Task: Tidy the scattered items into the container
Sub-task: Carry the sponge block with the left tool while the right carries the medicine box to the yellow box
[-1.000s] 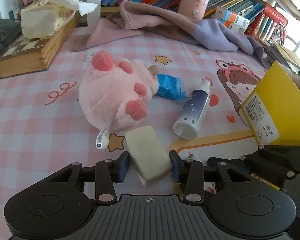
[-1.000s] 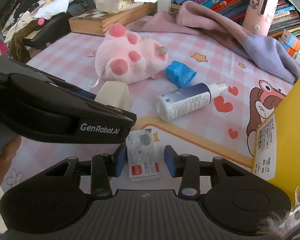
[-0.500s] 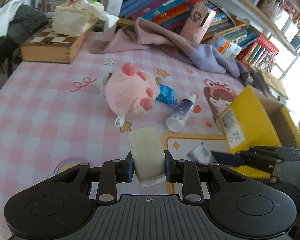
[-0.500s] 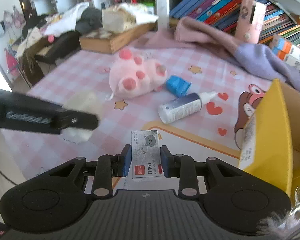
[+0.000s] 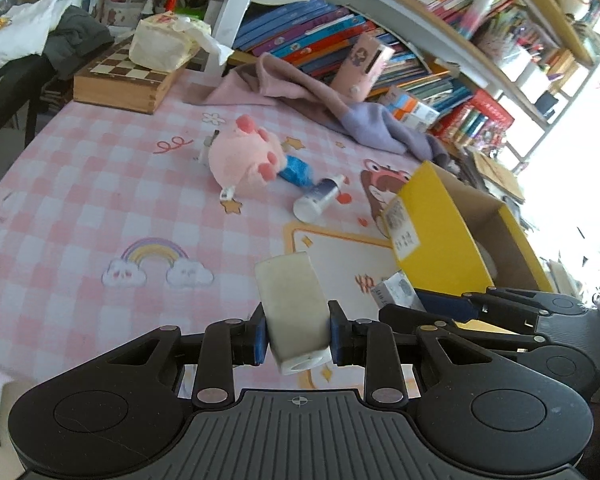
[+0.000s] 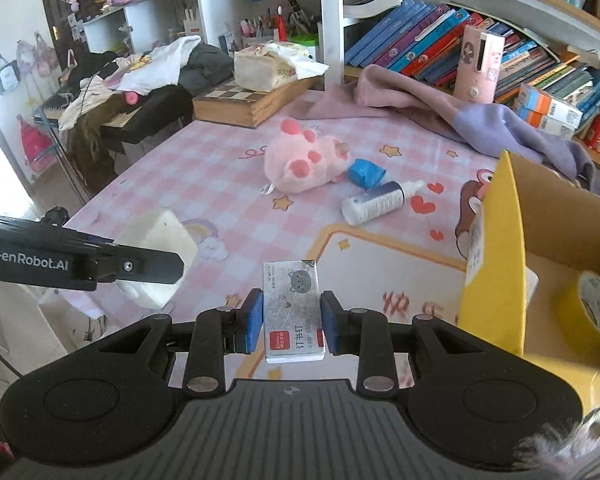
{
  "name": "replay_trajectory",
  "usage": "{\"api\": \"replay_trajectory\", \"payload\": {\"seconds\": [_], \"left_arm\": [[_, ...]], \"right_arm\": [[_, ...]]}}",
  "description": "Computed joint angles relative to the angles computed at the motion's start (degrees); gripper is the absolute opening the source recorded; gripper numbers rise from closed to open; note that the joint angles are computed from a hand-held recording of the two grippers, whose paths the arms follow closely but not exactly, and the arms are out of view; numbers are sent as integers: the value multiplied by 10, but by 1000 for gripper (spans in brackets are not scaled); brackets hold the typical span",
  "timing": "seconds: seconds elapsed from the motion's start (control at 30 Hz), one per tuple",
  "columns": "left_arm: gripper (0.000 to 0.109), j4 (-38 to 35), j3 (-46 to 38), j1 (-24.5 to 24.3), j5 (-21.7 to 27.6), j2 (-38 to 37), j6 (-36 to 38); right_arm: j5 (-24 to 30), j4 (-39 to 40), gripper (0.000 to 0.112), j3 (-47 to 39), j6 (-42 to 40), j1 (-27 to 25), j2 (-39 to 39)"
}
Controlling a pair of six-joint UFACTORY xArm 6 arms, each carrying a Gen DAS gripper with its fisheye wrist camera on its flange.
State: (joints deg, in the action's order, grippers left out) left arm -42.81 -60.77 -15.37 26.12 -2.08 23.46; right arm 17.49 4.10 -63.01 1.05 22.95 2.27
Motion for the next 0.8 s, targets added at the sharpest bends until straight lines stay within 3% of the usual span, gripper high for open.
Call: {"api": "replay_trajectory", "payload": {"seconds": [0.37,0.57,0.8], "left_arm": [[27,-47,166,-5,8,-174,40],[27,-69,217,-9,34,-236,57],[27,-90,225,-21,73,-258,100]], "right_arm": [[-1,-214,28,168,275,45,-167],[35,-301,28,228,394,71,-247],[100,-364,28,266,504,93,-320]]}}
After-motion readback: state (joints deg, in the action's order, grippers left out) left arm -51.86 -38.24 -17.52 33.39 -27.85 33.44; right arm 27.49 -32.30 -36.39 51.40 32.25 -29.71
